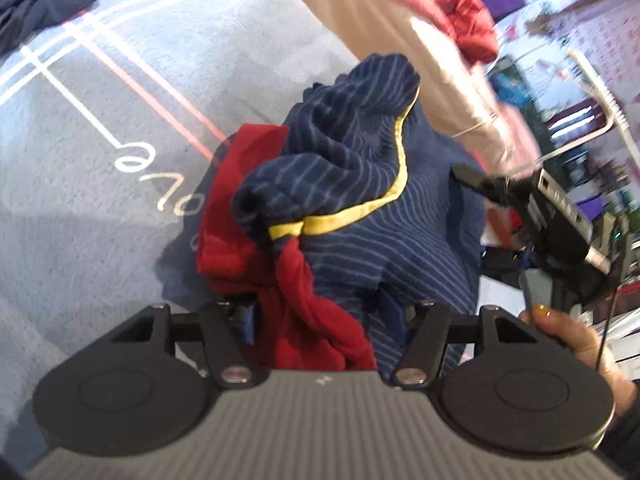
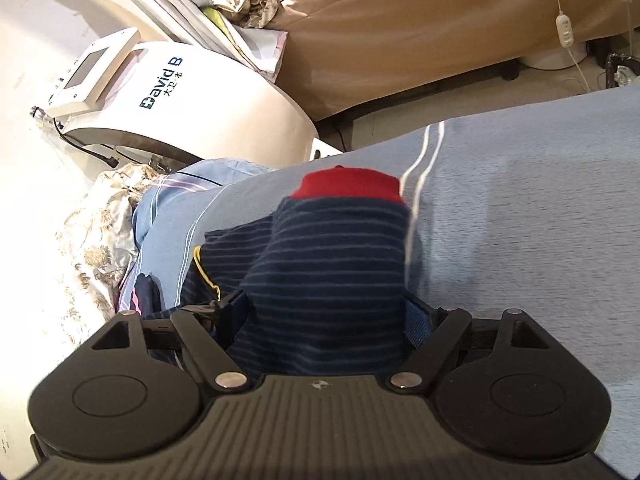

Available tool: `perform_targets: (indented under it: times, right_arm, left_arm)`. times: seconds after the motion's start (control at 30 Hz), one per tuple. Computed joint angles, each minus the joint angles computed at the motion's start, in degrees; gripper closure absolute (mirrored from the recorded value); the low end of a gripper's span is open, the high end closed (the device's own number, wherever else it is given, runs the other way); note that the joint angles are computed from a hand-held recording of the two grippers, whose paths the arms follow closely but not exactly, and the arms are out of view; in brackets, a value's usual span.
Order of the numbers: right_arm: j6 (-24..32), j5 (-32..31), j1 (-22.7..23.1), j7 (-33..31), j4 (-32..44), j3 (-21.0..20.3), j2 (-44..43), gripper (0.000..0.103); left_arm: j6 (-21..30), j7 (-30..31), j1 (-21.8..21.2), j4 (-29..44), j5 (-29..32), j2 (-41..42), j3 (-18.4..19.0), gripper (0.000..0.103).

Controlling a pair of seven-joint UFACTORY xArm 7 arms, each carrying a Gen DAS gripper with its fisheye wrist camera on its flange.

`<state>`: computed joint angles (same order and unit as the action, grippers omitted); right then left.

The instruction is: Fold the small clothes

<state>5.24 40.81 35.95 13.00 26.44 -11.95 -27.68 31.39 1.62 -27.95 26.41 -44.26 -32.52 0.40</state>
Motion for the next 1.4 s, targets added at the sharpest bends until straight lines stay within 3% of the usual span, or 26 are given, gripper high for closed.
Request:
perform_targets:
  times: [0.1,0.17,0.2,0.23,0.3,0.37,0.57,0.7,0.9,1.1,1.3,1.4]
  right_arm:
    - [0.4,-1.1,-1.1,0.9,1.5,1.5,2.2,0.000]
    - [3.5,-6.9,-9.6,6.4,2.2,8.9,2.8,0.000]
    - [5.6,-11.4,-13.8,10.3,2.3,12.3,2.5,0.008]
    - [6.6,-13.5,-15.7,12.2,2.0,13.7,1.8,0.027]
    - [5.4,-13.3,-15.2,13.7,0.1,13.2,-0.2,0.049]
    - [5.0,-14.9,-16.4,16.7,-1.2,14.3,-2.0,0.057]
    - [9.6,-28.1,-26.7,30.0,1.3,25.6,-4.0,0.067]
    - [14.1,-36.0,-30.1,35.2,3.9,29.8,-6.5,0.070]
    - [21.2,-42.9,-28.7,38.9,5.2,29.9,-15.1,0.071]
    - [36.9,-45.5,-25.6,37.2,4.9,27.2,-28.8,0.071]
    - [53.0,-44.9,-25.4,33.2,4.9,24.0,-45.0,0.071]
    - [61.7,-44.9,-26.5,29.3,6.7,21.4,-52.4,0.071]
  left_arm:
    - [2.7,-3.6,2.0,3.7,5.0,2.9,-2.2,0.046]
    - [3.0,-3.4,2.1,4.8,6.6,3.9,-2.6,0.048]
    - [3.3,-3.6,2.2,5.0,6.8,4.0,-2.6,0.050]
    - [3.4,-3.8,2.1,5.1,6.5,4.0,-2.4,0.054]
    - [3.9,-3.8,2.2,5.3,6.4,4.0,-2.2,0.059]
    - [4.6,-3.6,2.6,5.7,7.4,3.8,-2.4,0.065]
    - [8.1,-5.3,3.8,7.5,11.1,3.0,-3.3,0.075]
    - [10.9,-5.7,4.2,8.4,13.3,0.8,-3.7,0.077]
    - [15.2,-3.5,2.4,9.9,13.7,-4.0,-3.6,0.078]
    - [20.6,-3.4,-1.5,12.0,11.5,-8.2,-5.2,0.078]
    - [22.9,-6.8,-7.3,15.8,9.3,-10.4,-11.6,0.078]
    - [21.0,-11.5,-10.5,18.5,7.7,-9.2,-16.5,0.078]
